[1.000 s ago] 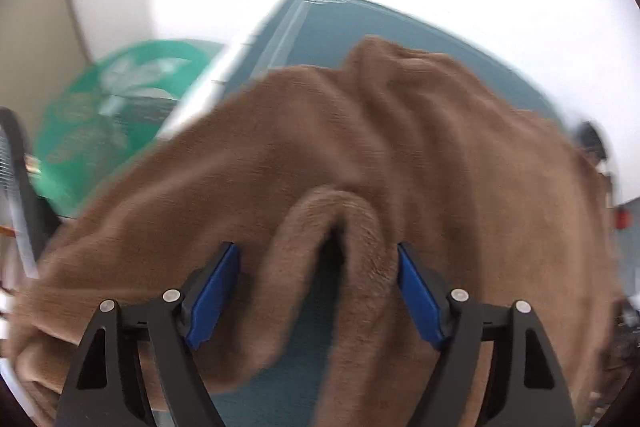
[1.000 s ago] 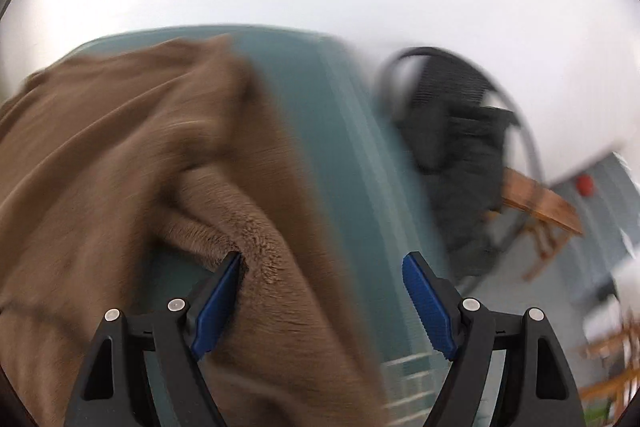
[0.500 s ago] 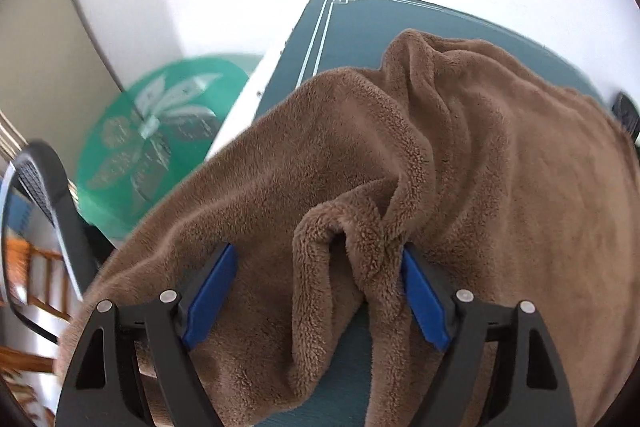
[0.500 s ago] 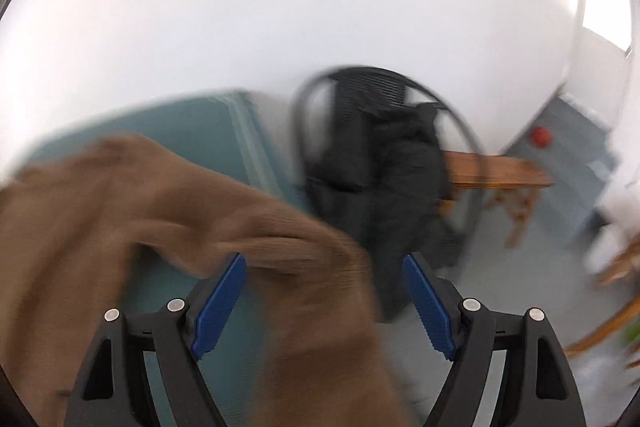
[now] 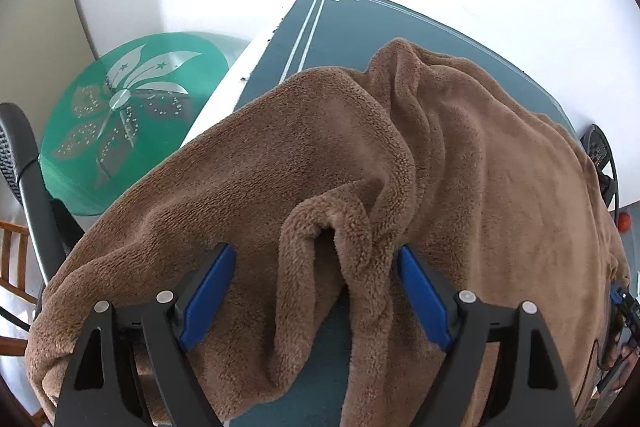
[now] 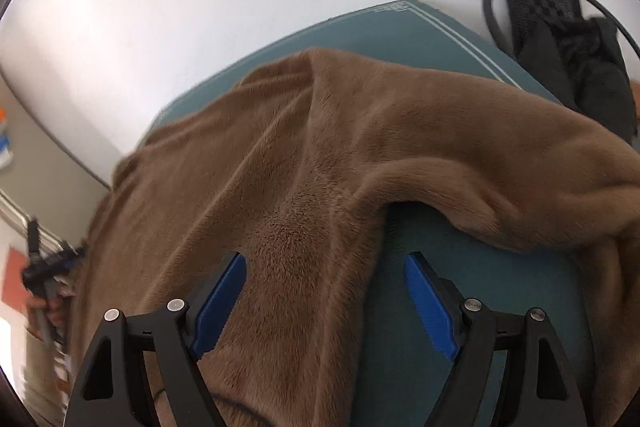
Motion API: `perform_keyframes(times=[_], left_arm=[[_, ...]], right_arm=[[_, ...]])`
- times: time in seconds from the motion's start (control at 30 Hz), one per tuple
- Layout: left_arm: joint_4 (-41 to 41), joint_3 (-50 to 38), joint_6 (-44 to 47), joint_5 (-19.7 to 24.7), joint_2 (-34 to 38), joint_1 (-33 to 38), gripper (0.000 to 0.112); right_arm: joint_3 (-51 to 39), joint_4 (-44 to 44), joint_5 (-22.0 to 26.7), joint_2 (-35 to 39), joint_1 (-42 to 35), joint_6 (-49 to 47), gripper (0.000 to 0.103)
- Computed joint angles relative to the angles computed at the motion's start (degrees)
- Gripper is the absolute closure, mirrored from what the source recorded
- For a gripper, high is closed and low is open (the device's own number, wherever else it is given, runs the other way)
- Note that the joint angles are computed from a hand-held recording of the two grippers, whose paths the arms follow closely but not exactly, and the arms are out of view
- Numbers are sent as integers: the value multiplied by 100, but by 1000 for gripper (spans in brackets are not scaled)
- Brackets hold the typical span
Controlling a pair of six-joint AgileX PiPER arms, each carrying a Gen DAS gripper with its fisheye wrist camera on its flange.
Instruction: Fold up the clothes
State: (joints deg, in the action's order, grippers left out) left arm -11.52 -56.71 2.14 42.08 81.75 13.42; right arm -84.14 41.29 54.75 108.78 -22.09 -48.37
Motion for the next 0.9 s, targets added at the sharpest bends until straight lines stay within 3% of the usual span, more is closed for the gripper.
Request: perform_keyframes(times=[0.13, 0.17, 0.2, 0.27, 0.3, 0.4, 0.5, 0.57, 0.63, 0.77, 0.9], left_arm=[[604, -105, -594, -182, 160, -381, 26], [957, -125, -909, -243, 209, -530, 28], [1334, -144, -1245, -289, 260, -681, 31], [2135, -169, -1905, -374, 335, -995, 38], [2505, -184, -2179, -391, 353, -1136, 39], [3701, -183, -3113, -420, 371, -1462, 41], [4222, -347, -3563, -352, 529, -1422, 41], [4225, -485, -3608, -305, 740, -1222, 43], [4203, -646, -3637, -242, 970, -1020, 44], [3503, -802, -2949, -348, 1023, -641, 42], [4035, -695, -3316, -400, 1029, -693, 39]], right_arm=[[-31, -511, -390, -20, 453, 46, 27], [-12, -618, -468, -47, 544, 26, 37], [26, -762, -609, -82, 640, 45, 56], [165, -1206, -1130, -166, 831, 267, 76], [174, -1376, -1342, -170, 876, 369, 79], [172, -2268, -2142, -157, 1035, 1042, 82], [-527, -2472, -1906, 277, 975, 1464, 82], [-706, -3354, -2326, 439, 1128, 2322, 82], [-1215, -3747, -2209, 757, 1171, 2868, 82], [-1988, -3720, -1713, 1249, 1217, 3003, 83], [-1325, -3458, -2093, 984, 1110, 2580, 82]])
